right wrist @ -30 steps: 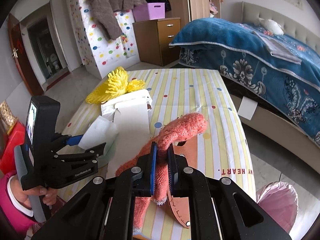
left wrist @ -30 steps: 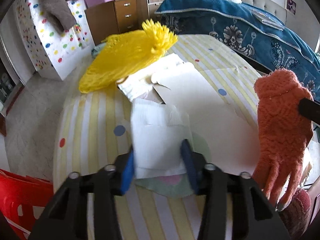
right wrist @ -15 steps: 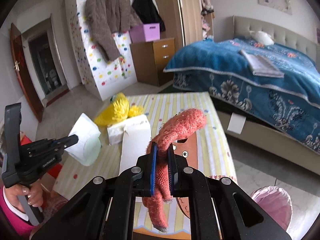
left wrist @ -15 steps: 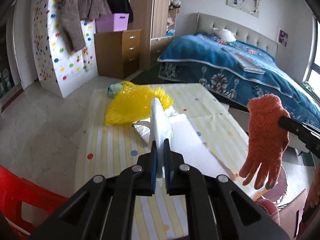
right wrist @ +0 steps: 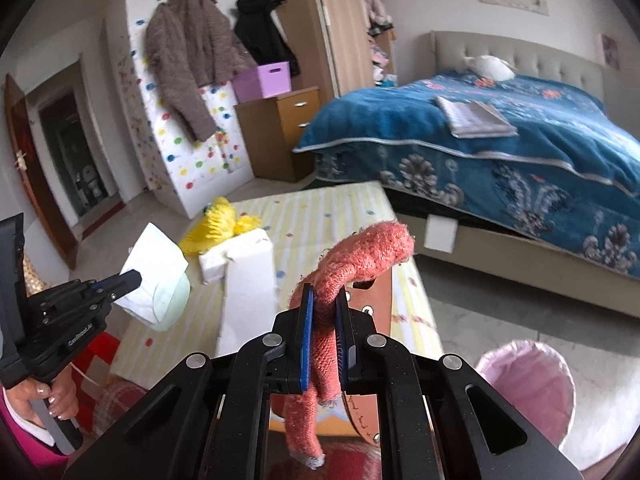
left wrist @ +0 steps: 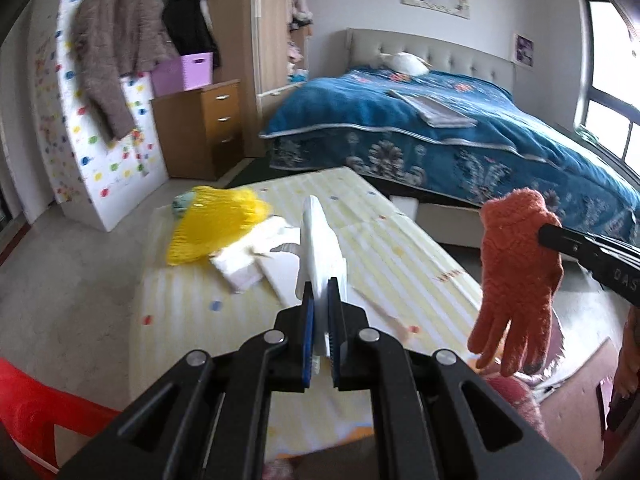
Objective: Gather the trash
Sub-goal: 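Carry the glove and white paper over the wastebasket with both tools, then open both tools to drop the glove and paper into the wastebasket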
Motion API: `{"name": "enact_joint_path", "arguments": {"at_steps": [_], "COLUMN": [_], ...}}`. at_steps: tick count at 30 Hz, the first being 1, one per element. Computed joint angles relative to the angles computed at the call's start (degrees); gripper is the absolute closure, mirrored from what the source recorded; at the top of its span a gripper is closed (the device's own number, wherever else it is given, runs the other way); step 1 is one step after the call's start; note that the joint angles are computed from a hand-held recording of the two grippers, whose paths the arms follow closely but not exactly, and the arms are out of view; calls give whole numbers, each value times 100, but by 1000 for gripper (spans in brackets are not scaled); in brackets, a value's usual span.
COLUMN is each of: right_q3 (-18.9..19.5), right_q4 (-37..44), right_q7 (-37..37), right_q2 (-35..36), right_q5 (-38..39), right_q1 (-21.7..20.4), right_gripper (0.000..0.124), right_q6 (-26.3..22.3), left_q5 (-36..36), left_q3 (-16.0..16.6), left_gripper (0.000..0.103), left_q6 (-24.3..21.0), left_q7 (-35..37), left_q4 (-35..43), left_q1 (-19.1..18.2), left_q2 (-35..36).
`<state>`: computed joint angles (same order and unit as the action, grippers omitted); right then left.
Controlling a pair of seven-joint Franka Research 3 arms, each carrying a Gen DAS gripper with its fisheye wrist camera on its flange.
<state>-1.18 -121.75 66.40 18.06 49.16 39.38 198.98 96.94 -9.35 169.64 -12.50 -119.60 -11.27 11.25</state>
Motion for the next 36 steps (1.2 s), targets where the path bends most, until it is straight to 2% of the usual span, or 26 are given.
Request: {"name": "enact_joint_path", "arguments": {"at_steps": [4, 9, 12, 18, 24, 27, 31, 33, 34, 35, 36], "right_q3": [141, 306, 385, 479, 483, 407, 299, 160, 153, 100, 102], "right_q4": [-398, -922, -1315, -1752, -2085, -2073, -1961, -1800, -1770, -1711, -1707], "right_q7": [162, 167, 185, 231, 726, 821, 1004, 734, 852, 756, 799], "right_q2": [-177, -458, -656, -829, -841, -715, -510, -449, -389, -396, -393], "right_q5": [65, 378, 690, 1130, 735, 499, 77, 355, 199, 357, 345], "right_q1": [-219, -530, -748, -1152, -1596, -1774, -2013, -1884, -1991, -1899, -1902], "right_gripper": [114, 114, 114, 114, 114, 114, 113, 109, 109, 105, 102], "right_q6": [299, 602, 784, 887, 1007, 996, 855, 693, 576, 526, 509], "left_q5": [-186, -678, -1214, -2501, -3844, -4323, -4827, -5086, -5204, -5272, -5290], "left_q3": [-117, -100, -112, -422, -1078, -1280, -1374, -1408, -1377, -1304, -1160], "left_gripper": [99, 99, 99, 99, 99, 99, 97, 89, 74, 63, 60], "left_q6": [139, 371, 433, 416, 92, -156, -455, -654, -747, -720, -633], "left_q7": [467, 1257, 2017, 3827, 5635, 6313, 6989, 7305, 7374, 7363, 7263], "left_q4": [395, 1034, 1474, 2540, 3554, 4115, 4798, 5162, 5296, 5306, 5234], "left_q1": [-203, -616, -884, -1199, -1209, -1300, -1474, -1559, -1611, -1646, -1700], "left_q2": [420, 1007, 1408, 2399, 3402, 3853, 4312, 4533, 4602, 4593, 4532]}}
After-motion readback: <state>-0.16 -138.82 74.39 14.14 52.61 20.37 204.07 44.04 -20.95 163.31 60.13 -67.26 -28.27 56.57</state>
